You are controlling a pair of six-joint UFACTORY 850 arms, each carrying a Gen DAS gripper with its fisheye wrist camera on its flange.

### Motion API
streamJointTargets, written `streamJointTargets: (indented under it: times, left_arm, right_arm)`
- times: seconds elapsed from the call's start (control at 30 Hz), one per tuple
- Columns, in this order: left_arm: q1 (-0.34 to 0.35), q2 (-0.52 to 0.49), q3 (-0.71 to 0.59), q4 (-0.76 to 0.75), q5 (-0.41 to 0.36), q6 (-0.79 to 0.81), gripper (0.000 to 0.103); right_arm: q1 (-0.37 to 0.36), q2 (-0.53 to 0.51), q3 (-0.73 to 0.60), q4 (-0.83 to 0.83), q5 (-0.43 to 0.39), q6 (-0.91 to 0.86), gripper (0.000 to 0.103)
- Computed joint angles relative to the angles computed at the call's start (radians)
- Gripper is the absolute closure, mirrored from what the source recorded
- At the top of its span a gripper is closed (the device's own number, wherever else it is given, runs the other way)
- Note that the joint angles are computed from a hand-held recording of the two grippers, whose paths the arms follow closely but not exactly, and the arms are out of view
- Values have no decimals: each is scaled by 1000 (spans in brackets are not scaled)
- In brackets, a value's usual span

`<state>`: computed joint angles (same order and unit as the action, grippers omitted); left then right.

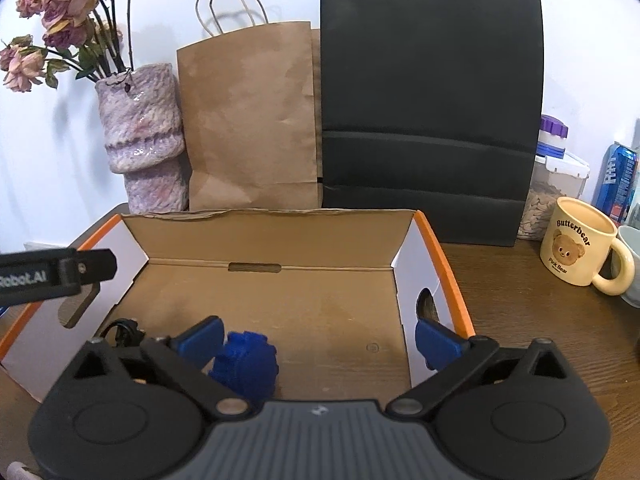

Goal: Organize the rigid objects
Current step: 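Carry the cap and cable into the red box and open both tools, then withdraw both tools from the box back toward the table objects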

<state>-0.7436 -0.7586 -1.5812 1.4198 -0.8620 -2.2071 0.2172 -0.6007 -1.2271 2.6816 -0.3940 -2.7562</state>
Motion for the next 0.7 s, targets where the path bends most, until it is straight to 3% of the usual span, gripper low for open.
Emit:
streamJointTargets:
  times: [0.43,0.7]
  left_arm:
    - [-9,18,14,1,-19,-4,0]
    - [-44,76,72,40,-36,-41,0]
  right_arm:
    - [1,23,23,5,-8,-12,0]
    - [-9,91,97,30,-41,-46,0]
